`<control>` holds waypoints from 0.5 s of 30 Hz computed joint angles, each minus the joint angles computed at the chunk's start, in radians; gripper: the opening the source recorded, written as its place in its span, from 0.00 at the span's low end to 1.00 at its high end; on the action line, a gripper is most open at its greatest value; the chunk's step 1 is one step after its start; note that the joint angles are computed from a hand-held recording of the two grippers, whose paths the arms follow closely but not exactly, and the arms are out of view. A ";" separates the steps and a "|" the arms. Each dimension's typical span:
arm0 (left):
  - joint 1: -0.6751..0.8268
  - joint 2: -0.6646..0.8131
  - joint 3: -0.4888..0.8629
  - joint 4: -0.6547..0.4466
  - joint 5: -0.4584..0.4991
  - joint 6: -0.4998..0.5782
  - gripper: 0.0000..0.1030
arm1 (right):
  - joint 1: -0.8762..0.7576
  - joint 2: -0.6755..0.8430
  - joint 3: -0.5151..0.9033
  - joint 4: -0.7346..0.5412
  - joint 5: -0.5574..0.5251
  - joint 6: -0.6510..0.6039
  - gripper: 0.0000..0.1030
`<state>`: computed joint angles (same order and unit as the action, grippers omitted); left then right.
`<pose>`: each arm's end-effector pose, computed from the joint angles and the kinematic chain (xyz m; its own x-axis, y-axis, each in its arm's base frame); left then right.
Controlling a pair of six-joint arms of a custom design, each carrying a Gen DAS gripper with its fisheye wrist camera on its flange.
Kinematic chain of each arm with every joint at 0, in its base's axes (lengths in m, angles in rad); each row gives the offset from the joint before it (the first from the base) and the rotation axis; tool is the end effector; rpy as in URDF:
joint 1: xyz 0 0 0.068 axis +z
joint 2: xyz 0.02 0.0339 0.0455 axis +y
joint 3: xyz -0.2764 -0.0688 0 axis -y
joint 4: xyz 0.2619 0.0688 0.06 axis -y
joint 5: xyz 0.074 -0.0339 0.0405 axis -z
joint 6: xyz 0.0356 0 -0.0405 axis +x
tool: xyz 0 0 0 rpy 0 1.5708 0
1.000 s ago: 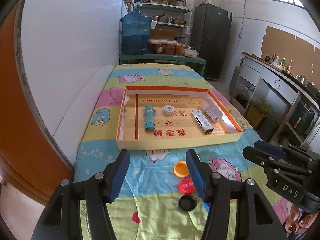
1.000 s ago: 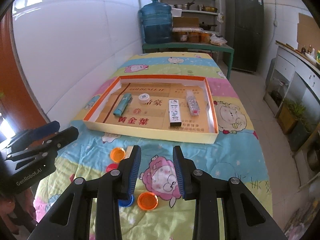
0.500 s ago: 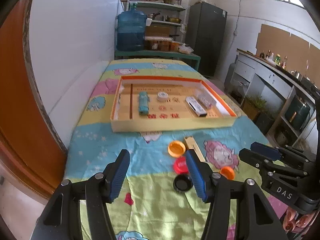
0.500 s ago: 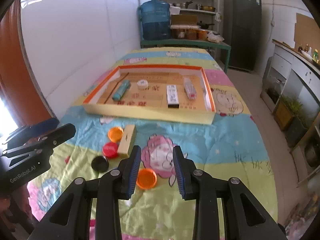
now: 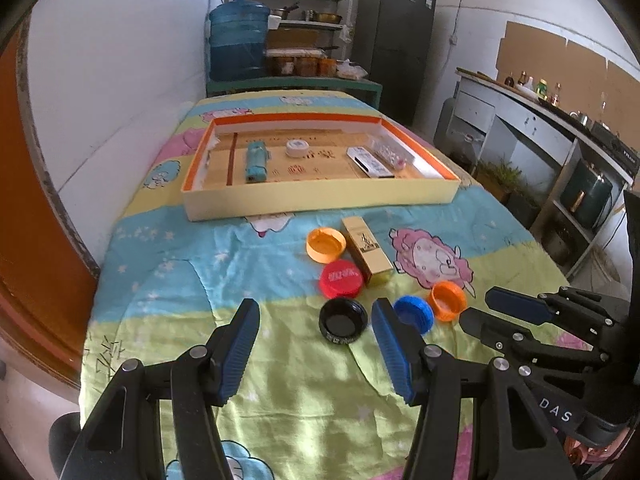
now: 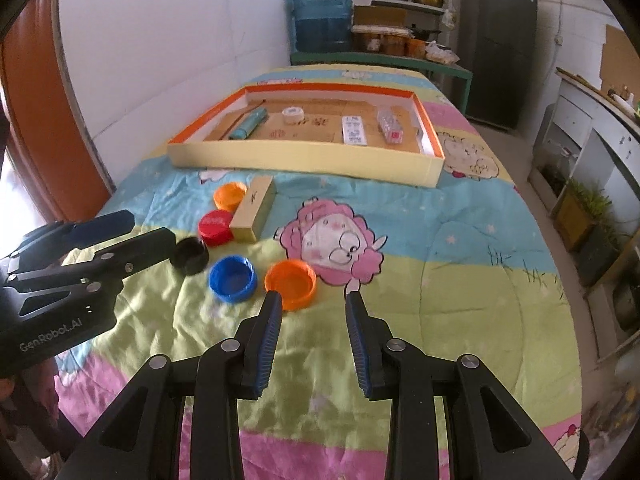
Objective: Organize rigid objects
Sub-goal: 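Grasp the black cap with the left gripper while the right grasps the orange cap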
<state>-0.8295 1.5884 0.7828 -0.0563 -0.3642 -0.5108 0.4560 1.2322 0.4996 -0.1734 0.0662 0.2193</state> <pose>0.2250 -0.2270 0.1611 -0.7075 0.0964 -0.7001 0.2141 0.9733 -0.0824 0.2081 0.0994 0.1575 -0.7773 -0.1395 -0.6134 -0.2394 0.9673 0.0834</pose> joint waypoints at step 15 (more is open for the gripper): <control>0.005 0.111 0.051 -0.004 0.026 0.001 0.56 | 0.033 0.065 -0.003 0.060 0.030 -0.009 0.33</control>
